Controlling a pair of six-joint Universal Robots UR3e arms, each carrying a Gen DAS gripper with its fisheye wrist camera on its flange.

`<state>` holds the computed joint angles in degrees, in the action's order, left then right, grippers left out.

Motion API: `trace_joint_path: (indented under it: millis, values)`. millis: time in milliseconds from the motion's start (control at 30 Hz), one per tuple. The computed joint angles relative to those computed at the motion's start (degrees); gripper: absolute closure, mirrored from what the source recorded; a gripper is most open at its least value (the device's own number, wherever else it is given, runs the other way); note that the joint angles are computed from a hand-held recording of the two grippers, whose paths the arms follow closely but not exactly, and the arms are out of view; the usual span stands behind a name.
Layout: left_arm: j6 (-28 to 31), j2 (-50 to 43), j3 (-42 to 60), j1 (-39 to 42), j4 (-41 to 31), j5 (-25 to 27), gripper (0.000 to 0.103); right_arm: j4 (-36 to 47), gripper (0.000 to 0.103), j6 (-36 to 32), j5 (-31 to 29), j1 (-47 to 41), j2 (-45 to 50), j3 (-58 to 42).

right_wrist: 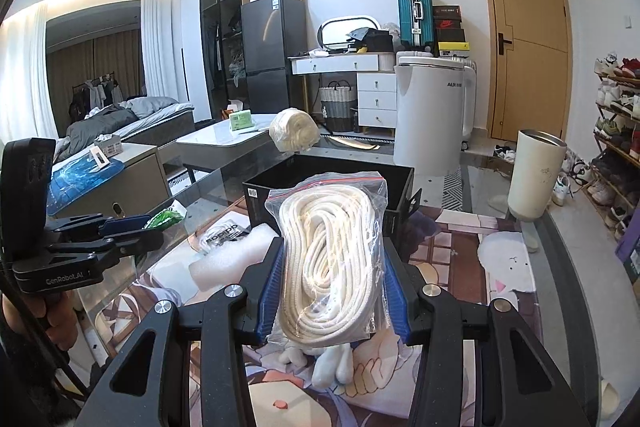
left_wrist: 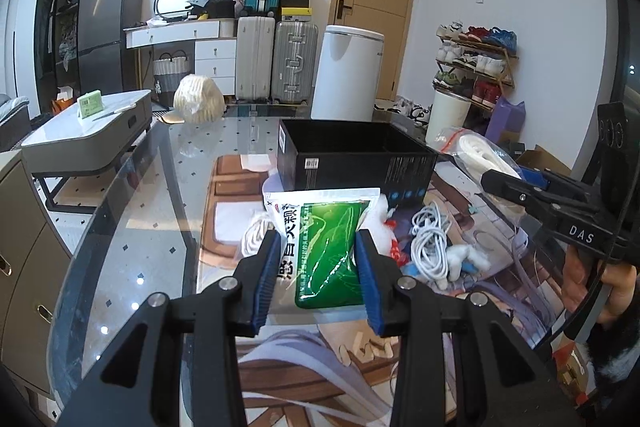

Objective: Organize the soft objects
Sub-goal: 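Carry the packet with the left tool while the right tool carries the rope bag into the black box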

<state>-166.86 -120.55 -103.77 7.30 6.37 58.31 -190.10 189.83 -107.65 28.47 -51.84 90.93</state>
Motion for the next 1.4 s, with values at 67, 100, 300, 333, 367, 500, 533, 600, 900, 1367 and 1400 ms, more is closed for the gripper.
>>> trace_joint_path:
  millis: [67, 100, 300, 333, 367, 500, 533, 600, 900, 1367, 1400]
  values:
    - [-0.8, -0.3, 1.4, -0.6, -0.5, 0.6, 0.067, 0.5, 0.057, 0.0, -0.1, -0.1, 0.2, -0.8]
    - [-1.2, -0.5, 2.1, -1.0, -0.6, 1.0, 0.067, 0.8, 0.057, 0.1, -0.2, -0.1, 0.3, -1.2]
    - [-2.3, -1.6, 5.7, -3.5, -0.7, 3.6, 0.067, 2.6, 0.057, -0.4, 0.3, -0.7, 0.5, -3.6]
    - [-2.5, -2.1, 7.0, -4.0, -1.0, 4.1, 0.066, 3.1, 0.057, -0.5, 0.3, -0.7, 0.4, -4.0]
    - [-2.7, -2.4, 8.2, -4.3, -1.5, 4.3, 0.066, 3.7, 0.057, -0.5, 0.3, -0.9, 0.3, -4.5]
    - [-3.8, -4.6, 13.2, -5.7, -2.9, 6.2, 0.066, 4.8, 0.057, -0.9, 0.2, -1.1, 0.4, -6.0]
    - [-3.9, -5.2, 14.5, -6.1, -3.5, 6.8, 0.066, 5.2, 0.057, -1.1, 0.3, -1.3, 0.5, -6.5]
    - [-4.0, -6.5, 16.8, -6.6, -4.1, 7.2, 0.066, 5.5, 0.057, -1.3, 0.2, -1.2, 0.5, -7.0]
    - [-4.5, -10.5, 24.8, -7.4, -7.6, 7.8, 0.066, 8.7, 0.057, -2.4, 1.7, -2.6, 2.4, -11.9]
    - [-4.1, -20.8, 45.7, -10.2, -18.7, 9.1, 0.066, 21.2, 0.057, -4.9, 4.7, -6.2, 8.3, -25.9]
    - [-4.2, -21.6, 47.3, -10.4, -19.5, 9.2, 0.066, 22.1, 0.057, -5.3, 4.9, -6.5, 8.9, -27.2]
